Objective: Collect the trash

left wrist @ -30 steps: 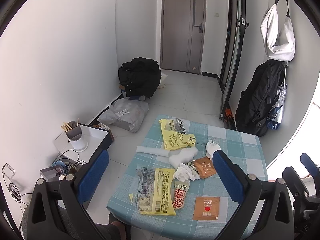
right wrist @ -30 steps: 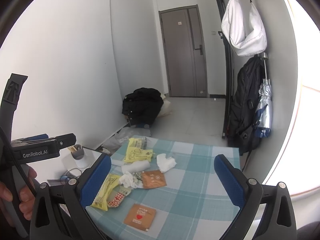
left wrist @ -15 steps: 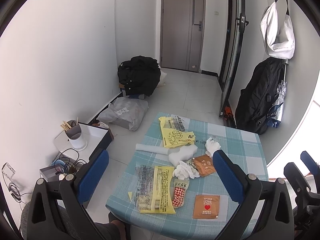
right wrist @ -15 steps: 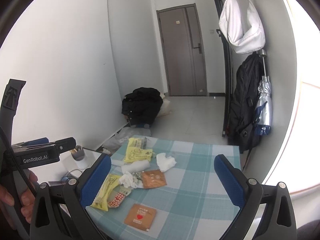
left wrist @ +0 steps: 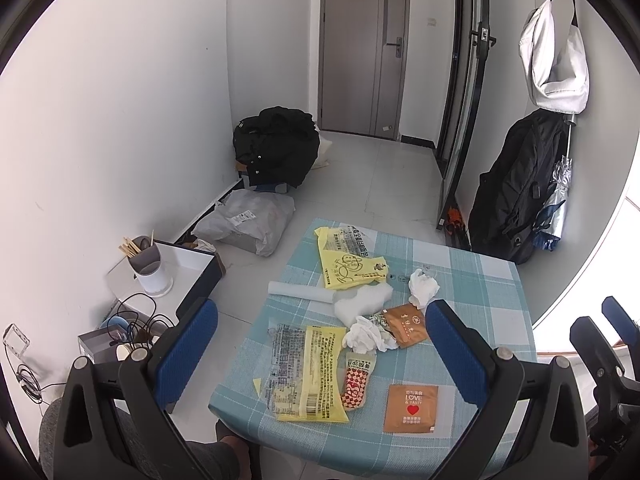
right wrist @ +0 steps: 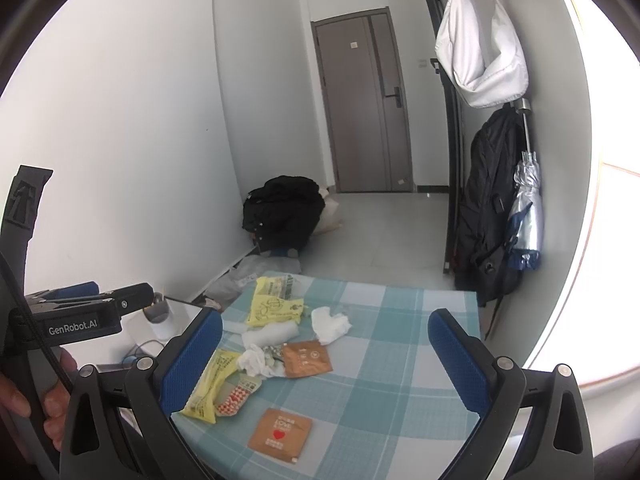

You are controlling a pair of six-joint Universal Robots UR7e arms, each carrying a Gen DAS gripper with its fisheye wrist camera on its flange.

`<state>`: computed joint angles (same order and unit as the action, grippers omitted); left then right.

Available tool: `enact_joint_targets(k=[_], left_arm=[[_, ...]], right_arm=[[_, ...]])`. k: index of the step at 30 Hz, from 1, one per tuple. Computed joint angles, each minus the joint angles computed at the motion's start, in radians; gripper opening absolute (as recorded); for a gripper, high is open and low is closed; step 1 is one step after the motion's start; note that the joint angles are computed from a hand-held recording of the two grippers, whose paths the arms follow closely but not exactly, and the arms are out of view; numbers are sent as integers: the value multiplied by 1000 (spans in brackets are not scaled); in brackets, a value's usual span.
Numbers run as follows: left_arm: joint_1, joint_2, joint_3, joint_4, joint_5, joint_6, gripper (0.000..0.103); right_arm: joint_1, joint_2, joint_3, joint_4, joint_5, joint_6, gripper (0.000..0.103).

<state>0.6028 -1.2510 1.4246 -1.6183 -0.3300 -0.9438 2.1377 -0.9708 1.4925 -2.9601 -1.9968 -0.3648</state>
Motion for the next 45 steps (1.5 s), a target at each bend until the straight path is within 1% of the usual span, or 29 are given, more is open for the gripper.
enact_joint_targets(k=[7, 15, 22, 26, 29, 32, 36, 41, 42, 45], left_arm=[[-1, 1, 0, 3, -1, 0, 102], [10, 7, -12, -10, -20, 24, 102], [29, 12, -16, -35, -53, 59, 102], [52, 15, -19, -60, -93, 85, 102], [72, 22, -26, -90, -125, 117, 102], [101, 25, -43, -103, -177, 138, 102], [153, 18, -55, -99, -255, 142, 102], [214, -11, -49, -37, -367, 100, 102], [225, -21, -38, -43, -405, 100, 102], [238, -20, -36, -21, -472, 116, 102]], right_arm=[[-3, -3, 2, 6, 10, 8, 103], [-8, 1, -7, 18, 11, 22, 103], [-15, 8, -18, 45, 26, 38, 103], [-18, 18, -28, 51, 27, 34, 103], [-23, 31, -40, 58, 34, 37, 103], [-31, 50, -62, 76, 46, 52, 103], [-37, 89, -102, 100, 23, 60, 103], [-48, 141, -169, 174, 30, 69, 103], [-48, 149, -180, 185, 24, 66, 103], [-50, 173, -210, 226, 23, 61, 103]])
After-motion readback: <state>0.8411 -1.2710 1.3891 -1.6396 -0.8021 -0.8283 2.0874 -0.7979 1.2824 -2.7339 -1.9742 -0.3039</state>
